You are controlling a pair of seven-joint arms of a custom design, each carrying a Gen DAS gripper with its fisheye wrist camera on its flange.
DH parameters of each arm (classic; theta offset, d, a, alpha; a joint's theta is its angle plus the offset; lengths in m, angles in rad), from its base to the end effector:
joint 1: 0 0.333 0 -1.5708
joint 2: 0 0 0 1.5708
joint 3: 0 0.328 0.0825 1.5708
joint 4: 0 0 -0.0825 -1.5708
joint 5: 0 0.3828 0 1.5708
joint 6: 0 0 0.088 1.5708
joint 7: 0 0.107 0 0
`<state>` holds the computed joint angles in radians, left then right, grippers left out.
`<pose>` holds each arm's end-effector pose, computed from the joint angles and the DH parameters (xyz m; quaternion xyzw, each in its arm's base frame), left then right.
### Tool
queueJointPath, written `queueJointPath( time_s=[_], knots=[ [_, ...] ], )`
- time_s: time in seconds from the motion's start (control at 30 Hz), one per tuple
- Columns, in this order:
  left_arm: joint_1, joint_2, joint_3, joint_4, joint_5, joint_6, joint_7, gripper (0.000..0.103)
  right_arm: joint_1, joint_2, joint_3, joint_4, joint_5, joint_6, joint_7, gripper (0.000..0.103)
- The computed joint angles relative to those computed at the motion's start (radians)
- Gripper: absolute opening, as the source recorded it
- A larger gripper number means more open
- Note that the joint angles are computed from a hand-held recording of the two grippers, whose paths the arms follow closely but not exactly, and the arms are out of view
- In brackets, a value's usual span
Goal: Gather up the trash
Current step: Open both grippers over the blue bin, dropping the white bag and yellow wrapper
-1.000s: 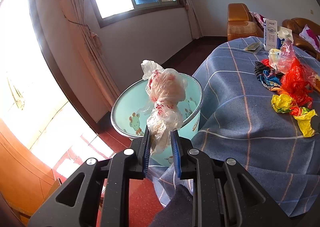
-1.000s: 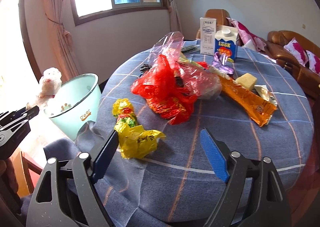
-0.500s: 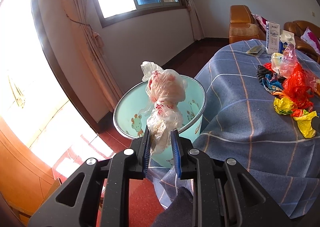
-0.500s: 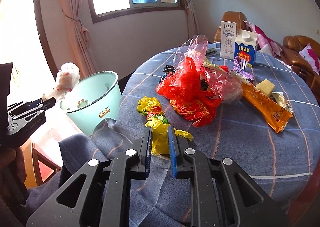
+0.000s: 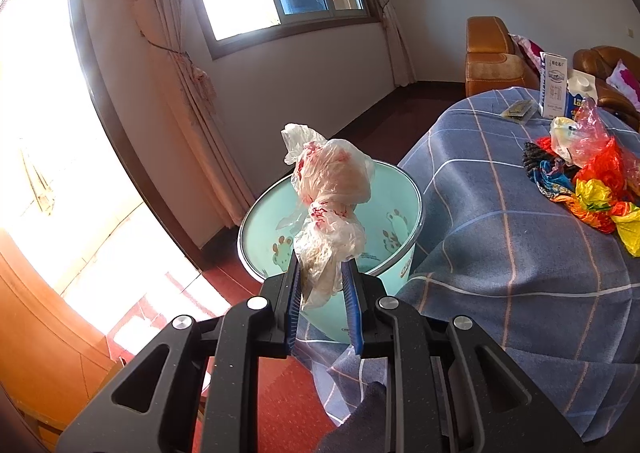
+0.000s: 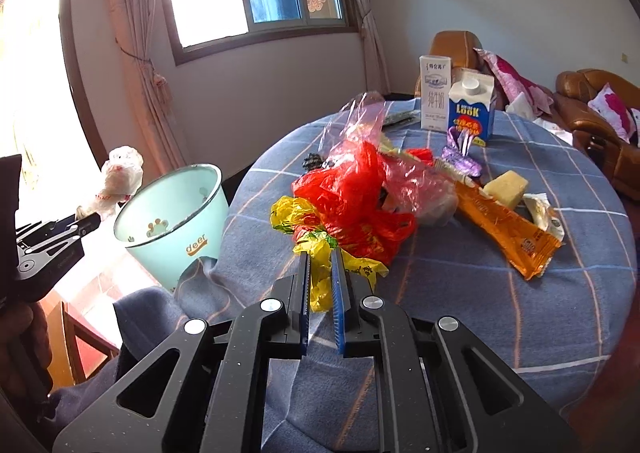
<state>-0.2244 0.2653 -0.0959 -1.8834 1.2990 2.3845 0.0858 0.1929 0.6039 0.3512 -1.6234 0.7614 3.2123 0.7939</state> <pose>0.6169 -0.1906 0.4107 -0.7032 0.5377 -0.1507 0.4400 0.6800 0.2708 0.3882 -0.7247 0.4965 -0.1925 0.4374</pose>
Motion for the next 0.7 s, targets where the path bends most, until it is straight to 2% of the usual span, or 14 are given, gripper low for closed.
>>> queueJointPath(
  time_s=[0.17,0.27,0.37,0.57,0.7],
  knots=[
    [-0.002,0.008,0.003,0.015,0.006,-0.022,0.027,0.021,-0.093,0.016,0.140,0.007,0.002,0.034,-0.076,0.010],
    [-0.003,0.011,0.006,0.023,0.013,-0.032,0.043,0.021,-0.119,0.034,0.191,0.028,-0.012,0.040,-0.115,0.010],
    [-0.003,0.011,0.011,0.028,0.028,-0.052,0.055,0.021,-0.126,0.056,0.218,0.058,-0.026,0.030,-0.144,0.010],
    [0.017,0.016,0.017,0.035,-0.002,-0.065,0.105,0.021,-0.070,0.099,0.175,0.161,-0.032,-0.030,-0.183,0.010],
    [0.032,0.021,0.022,0.040,-0.032,-0.072,0.145,0.021,0.011,0.134,0.087,0.261,-0.034,-0.097,-0.177,0.010]
  ],
)
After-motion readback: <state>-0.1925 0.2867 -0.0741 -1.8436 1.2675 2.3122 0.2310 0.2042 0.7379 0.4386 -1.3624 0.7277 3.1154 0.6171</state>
